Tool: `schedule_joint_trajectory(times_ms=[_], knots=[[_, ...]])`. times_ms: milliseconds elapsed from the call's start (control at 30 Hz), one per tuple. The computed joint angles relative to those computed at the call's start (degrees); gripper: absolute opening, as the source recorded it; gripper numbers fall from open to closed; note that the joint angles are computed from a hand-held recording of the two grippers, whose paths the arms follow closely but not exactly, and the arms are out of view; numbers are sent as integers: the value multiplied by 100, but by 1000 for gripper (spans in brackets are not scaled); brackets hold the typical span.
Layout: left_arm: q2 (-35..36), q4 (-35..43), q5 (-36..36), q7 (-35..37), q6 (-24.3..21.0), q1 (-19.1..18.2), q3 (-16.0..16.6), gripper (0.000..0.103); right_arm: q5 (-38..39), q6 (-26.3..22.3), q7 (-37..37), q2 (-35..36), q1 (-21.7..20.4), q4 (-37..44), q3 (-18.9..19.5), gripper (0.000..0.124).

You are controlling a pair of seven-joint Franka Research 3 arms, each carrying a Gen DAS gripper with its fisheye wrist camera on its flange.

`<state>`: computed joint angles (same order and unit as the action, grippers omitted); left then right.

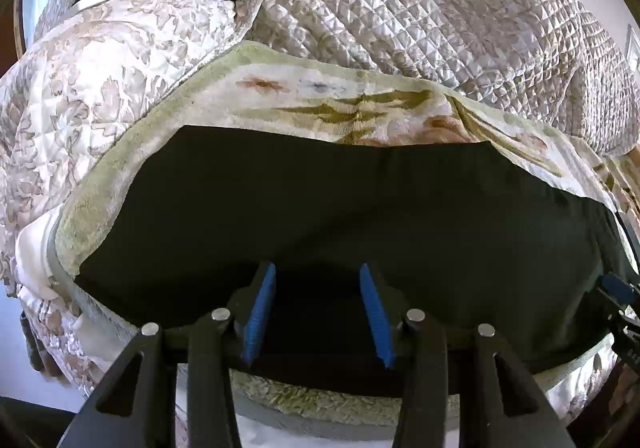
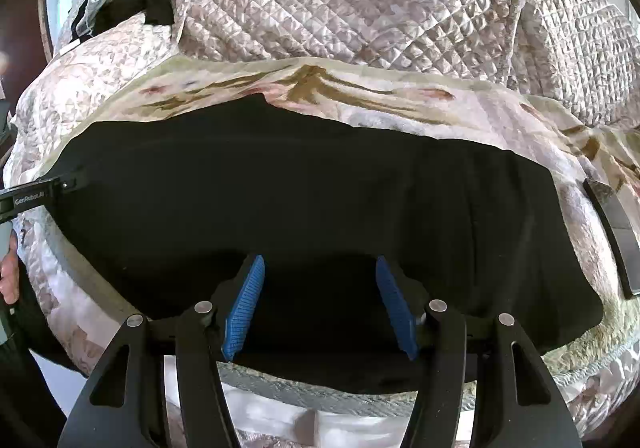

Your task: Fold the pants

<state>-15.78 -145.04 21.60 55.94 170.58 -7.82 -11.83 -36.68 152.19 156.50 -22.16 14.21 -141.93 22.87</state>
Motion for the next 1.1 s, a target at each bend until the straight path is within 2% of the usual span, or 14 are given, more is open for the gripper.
schedule_joint_trajectory(times_ms=[300, 367, 500, 667, 700, 833, 900, 967, 1067, 1100], knots=[[-27, -4, 97, -108, 23, 120, 11, 47, -175, -134, 424, -194, -165, -93, 84, 58], [-41, 29, 199, -224, -46, 256, -46, 47, -171, -107, 455, -210, -174, -111, 66, 58], [-56, 75, 439, -651, -168, 628, -51, 53, -223, -154, 539, -250, -212, -108, 106, 58], [-50, 171, 862, -1144, -264, 1065, -46, 64, -244, -121, 682, -259, -249, -91, 115, 58], [-28, 181, 877, -1146, -263, 1067, 6, 67, -247, -94, 697, -248, -253, -86, 112, 59], [121, 230, 864, -1145, -335, 1079, 146, 68, -304, 19, 714, -170, -264, -31, 126, 59], [173, 200, 820, -1152, -183, 1067, 220, 69, -369, 93, 717, -106, -270, 15, 140, 59], [247, 247, 963, -1247, -146, 1136, 148, 72, -420, 147, 721, -43, -270, 48, 143, 59], [363, 422, 1751, -1787, -306, 1379, -188, 73, -434, 205, 720, 58, -233, 84, 103, 59], [396, 463, 1834, -1791, -327, 1320, -161, 67, -436, 232, 737, 78, -223, 81, 88, 59]])
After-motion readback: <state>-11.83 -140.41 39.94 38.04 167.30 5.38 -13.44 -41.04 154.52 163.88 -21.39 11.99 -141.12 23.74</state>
